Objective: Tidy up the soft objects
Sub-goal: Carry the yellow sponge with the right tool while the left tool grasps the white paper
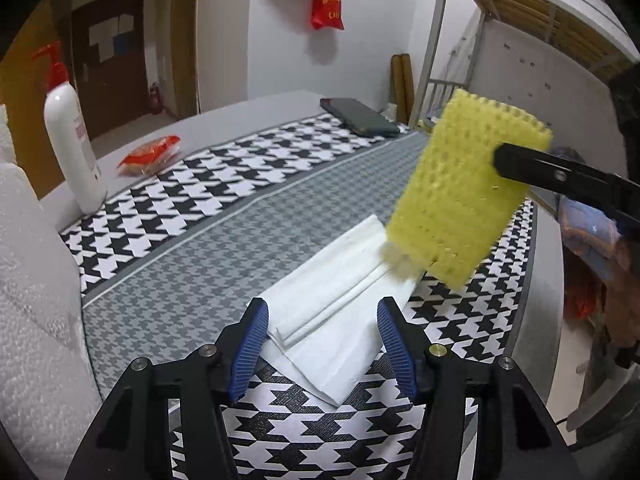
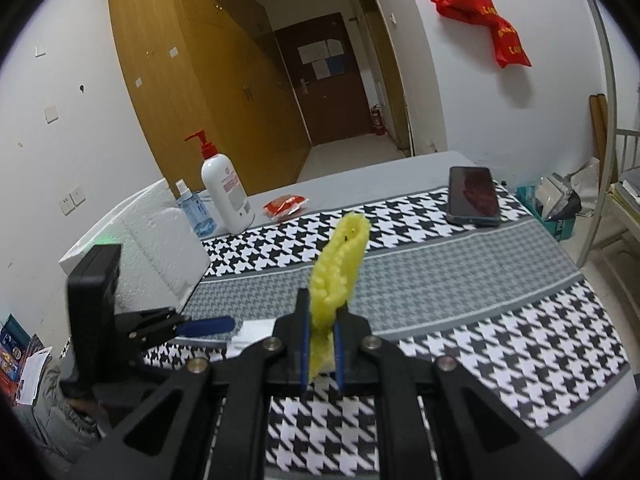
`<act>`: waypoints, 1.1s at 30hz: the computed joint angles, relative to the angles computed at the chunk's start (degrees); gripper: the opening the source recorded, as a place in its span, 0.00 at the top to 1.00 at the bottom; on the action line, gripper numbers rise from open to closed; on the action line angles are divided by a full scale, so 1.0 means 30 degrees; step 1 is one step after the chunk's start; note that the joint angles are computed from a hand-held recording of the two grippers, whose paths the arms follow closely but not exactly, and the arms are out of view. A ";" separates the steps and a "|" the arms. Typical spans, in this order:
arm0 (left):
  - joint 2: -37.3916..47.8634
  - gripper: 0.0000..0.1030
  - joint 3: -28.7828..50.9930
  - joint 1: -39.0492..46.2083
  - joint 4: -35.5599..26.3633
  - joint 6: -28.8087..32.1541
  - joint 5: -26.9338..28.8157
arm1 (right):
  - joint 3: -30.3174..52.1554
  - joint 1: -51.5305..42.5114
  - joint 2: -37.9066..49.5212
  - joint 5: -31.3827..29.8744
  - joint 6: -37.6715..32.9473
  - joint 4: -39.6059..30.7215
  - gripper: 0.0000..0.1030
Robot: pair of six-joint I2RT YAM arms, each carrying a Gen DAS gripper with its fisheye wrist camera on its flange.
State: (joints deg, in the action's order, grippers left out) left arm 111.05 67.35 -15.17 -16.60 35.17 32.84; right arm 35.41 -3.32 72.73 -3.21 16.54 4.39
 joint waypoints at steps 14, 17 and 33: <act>0.0737 0.43 0.0616 -0.0382 -0.0072 0.0596 -0.1079 | -0.2355 0.0093 -0.2395 -0.0333 0.0746 -0.0160 0.88; 0.0921 0.37 0.0895 -0.0485 -0.0417 0.0773 -0.1149 | -0.2516 0.0081 -0.2714 -0.0412 0.0579 -0.0333 0.88; -0.0117 0.60 -0.0578 -0.0782 0.0214 0.2070 -0.1399 | -0.3628 -0.1711 -0.5124 -0.1229 0.0121 -0.2037 0.88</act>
